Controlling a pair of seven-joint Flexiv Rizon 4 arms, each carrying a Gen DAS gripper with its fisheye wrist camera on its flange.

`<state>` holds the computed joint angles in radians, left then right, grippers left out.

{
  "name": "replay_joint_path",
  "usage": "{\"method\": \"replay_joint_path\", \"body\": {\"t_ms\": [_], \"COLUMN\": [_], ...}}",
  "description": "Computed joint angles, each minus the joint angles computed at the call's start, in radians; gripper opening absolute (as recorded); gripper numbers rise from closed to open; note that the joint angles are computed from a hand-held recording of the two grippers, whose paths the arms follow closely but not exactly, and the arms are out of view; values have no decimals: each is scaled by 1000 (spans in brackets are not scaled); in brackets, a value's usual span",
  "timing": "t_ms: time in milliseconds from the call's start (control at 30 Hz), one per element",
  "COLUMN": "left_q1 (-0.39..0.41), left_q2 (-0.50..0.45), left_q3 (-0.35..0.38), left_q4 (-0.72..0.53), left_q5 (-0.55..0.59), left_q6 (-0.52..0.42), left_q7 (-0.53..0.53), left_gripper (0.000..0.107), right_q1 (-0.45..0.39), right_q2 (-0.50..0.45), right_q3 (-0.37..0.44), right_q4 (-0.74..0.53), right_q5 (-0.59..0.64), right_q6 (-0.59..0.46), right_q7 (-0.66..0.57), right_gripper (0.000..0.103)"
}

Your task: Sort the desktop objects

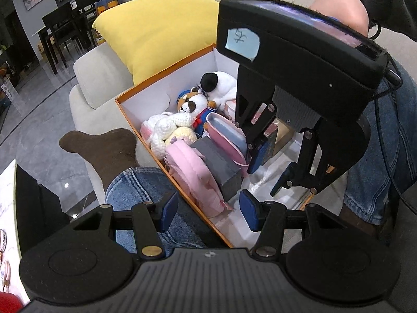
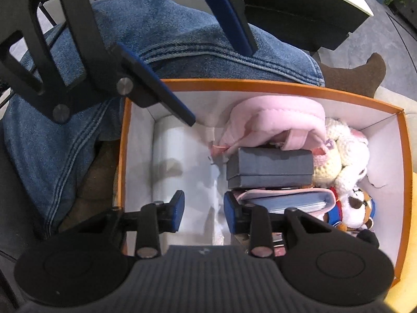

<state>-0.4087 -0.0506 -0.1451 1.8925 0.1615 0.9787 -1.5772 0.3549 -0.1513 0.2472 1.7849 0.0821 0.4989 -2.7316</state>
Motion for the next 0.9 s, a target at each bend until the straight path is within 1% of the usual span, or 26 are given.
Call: {"method": "replay_joint_path", "body": {"t_ms": [67, 200, 300, 400, 533, 633, 700, 833, 900], "left_q1": [-4, -11, -22, -37, -65, -88, -103, -141, -163], "left_q2": [3, 9, 16, 18, 5, -8, -17, -29, -40], "left_q3": [-2, -8, -16, -28, -48, -56, -58, -61, -66], "left_q4": [-5, -18, -32, -51, -105, -149, -177, -231, -269], "left_q5": [11, 40, 74, 120, 196, 250, 281, 366, 415], "left_q6": [-8, -13, -25, -35, -94, -139, -164, -210, -264], "left_q7": [-20, -64, -117, -182, -262, -317, -364, -517, -602], "left_gripper": [62, 62, 62, 62, 62, 62, 62, 62, 62], "right_q1": [-4, -13, -26, -44, -62, -70, -77, -91, -96], "right_q2": [8, 27, 62, 107, 175, 215, 249, 313, 333], "right_q3": [0, -4, -12, -23, -40, -55, -67, -88, -99], "right_q4": [5, -22, -19, 6, 51, 85, 103, 150, 171], "right_q5": [4, 40, 67, 113, 167, 184, 195, 221, 239], "right_q6": [12, -25, -36, -22, 8, 36, 42, 89, 123], "right_q7": [-10, 1, 9, 15, 50, 75, 96, 174, 225], "right_gripper": [34, 34, 34, 34, 34, 34, 35, 37, 40]}}
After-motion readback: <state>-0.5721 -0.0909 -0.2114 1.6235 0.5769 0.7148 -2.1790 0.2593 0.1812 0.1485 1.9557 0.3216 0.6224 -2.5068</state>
